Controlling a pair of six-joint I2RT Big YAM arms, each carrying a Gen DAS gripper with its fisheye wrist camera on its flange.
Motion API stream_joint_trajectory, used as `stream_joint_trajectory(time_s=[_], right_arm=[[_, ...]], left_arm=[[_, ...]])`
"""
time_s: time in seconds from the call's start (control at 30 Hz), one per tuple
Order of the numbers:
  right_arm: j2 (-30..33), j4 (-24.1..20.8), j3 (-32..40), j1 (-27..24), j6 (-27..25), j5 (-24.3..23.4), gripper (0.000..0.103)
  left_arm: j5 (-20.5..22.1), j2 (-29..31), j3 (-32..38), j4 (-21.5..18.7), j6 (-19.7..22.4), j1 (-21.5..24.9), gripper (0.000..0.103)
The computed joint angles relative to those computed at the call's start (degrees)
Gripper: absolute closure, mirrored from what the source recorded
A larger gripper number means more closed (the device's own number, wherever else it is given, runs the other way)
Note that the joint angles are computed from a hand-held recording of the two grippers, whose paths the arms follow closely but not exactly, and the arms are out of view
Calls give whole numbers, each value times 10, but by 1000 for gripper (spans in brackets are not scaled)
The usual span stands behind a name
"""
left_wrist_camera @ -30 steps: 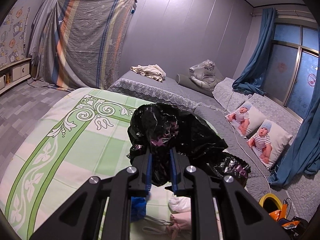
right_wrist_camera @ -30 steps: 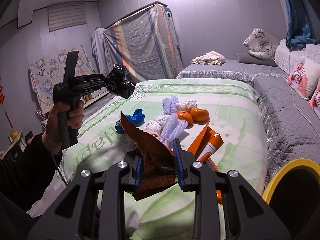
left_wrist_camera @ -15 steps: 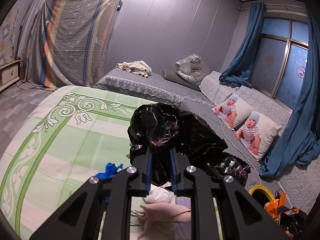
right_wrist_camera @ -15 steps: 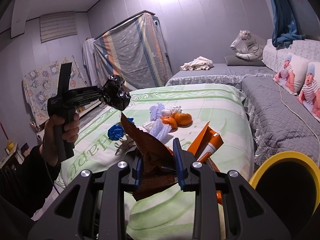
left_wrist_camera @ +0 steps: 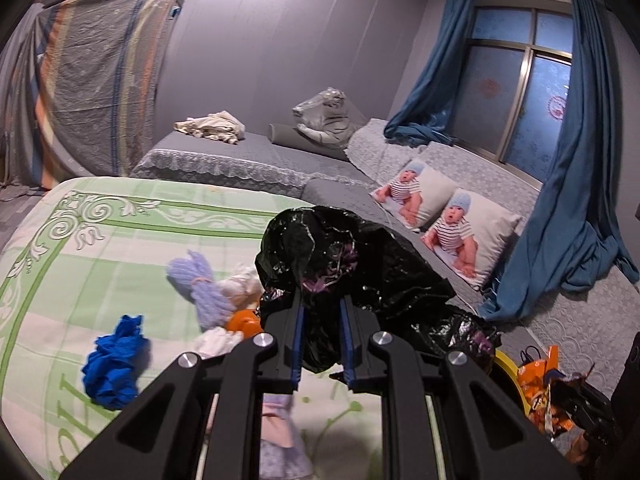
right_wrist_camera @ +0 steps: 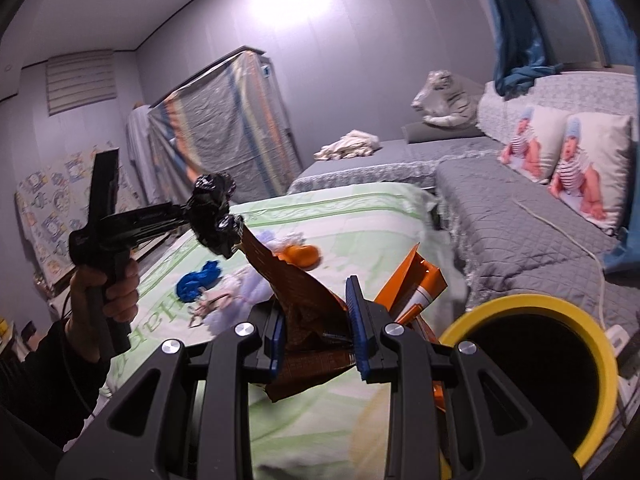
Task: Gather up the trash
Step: 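Lift both held items and carry them toward the yellow bin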
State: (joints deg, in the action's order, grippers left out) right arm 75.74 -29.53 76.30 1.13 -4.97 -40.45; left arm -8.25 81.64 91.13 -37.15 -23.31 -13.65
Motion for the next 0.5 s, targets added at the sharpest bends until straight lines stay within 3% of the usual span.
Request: stream_joint_trajectory(time_s=[0.5], right_arm=[[-5,29,0,-68,32,32,77]], left_arm=[[39,80,80,-5,29,-71,89]])
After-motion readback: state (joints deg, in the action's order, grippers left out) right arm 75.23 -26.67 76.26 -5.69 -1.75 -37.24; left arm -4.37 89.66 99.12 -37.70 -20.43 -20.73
